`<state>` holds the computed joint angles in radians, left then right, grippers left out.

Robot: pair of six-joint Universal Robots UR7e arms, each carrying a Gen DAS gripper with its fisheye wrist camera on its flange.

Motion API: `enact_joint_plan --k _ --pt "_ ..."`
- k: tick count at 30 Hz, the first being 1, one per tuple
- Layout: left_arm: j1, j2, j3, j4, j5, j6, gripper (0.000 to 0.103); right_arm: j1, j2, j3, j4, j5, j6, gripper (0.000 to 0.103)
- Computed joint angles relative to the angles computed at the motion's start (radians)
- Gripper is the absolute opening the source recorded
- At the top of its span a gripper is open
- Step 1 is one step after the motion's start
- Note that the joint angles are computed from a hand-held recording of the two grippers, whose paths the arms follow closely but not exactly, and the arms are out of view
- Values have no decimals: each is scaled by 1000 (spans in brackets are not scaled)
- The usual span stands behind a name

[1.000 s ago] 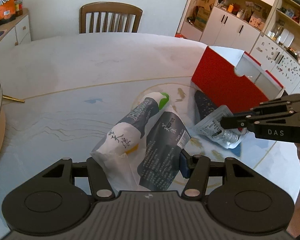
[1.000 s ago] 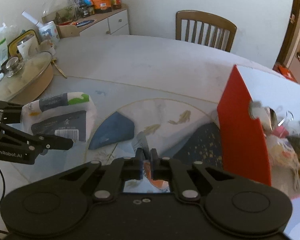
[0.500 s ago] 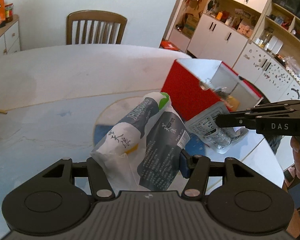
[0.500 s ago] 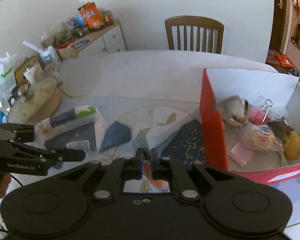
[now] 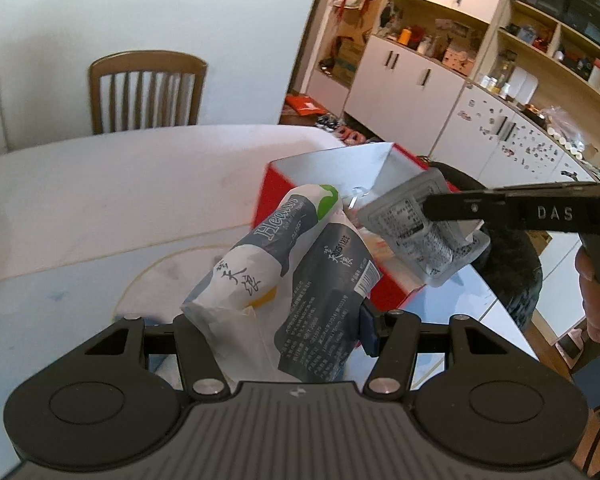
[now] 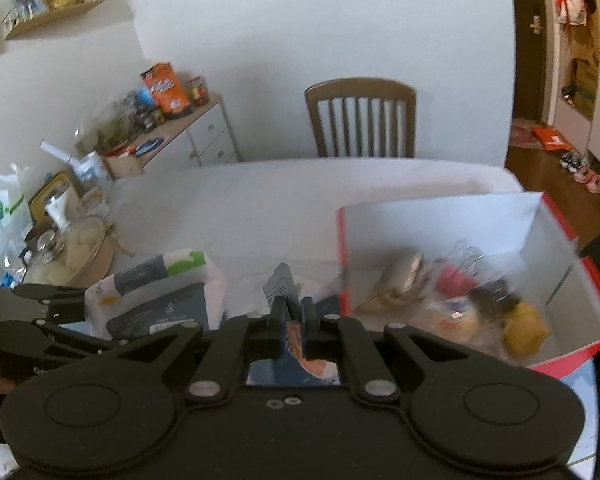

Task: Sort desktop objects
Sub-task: 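Carry the white bag with left gripper while right gripper carries the pouch into the box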

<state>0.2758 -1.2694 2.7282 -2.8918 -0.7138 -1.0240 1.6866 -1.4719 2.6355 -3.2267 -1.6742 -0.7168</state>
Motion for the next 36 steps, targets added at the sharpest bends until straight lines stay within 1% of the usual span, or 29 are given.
enact_joint_plan --k 3,6,9,13,17,22,28,36 --pt "43 107 -58 -118 -3 102 56 -30 -33 -20 16 13 -21 6" --pt "87 199 -123 -203 -12 197 56 -69 -55 -40 19 22 -52 6" --pt "124 275 -184 -259 -27 267 56 -107 -62 -59 15 30 -78 6" --pt "168 350 -256 -293 -47 329 56 -162 -67 -83 10 46 -110 6" --pt "206 414 -331 -300 -62 395 56 -203 -56 -109 -3 55 -136 6" --pt "246 481 -413 -283 -86 447 56 -230 -8 -148 -44 51 -168 6" --pt "284 548 -497 -238 -97 496 56 -248 75 -203 -89 41 -203 6" --pt "323 592 -558 -184 -109 526 56 -254 207 -257 -168 -6 -252 6"
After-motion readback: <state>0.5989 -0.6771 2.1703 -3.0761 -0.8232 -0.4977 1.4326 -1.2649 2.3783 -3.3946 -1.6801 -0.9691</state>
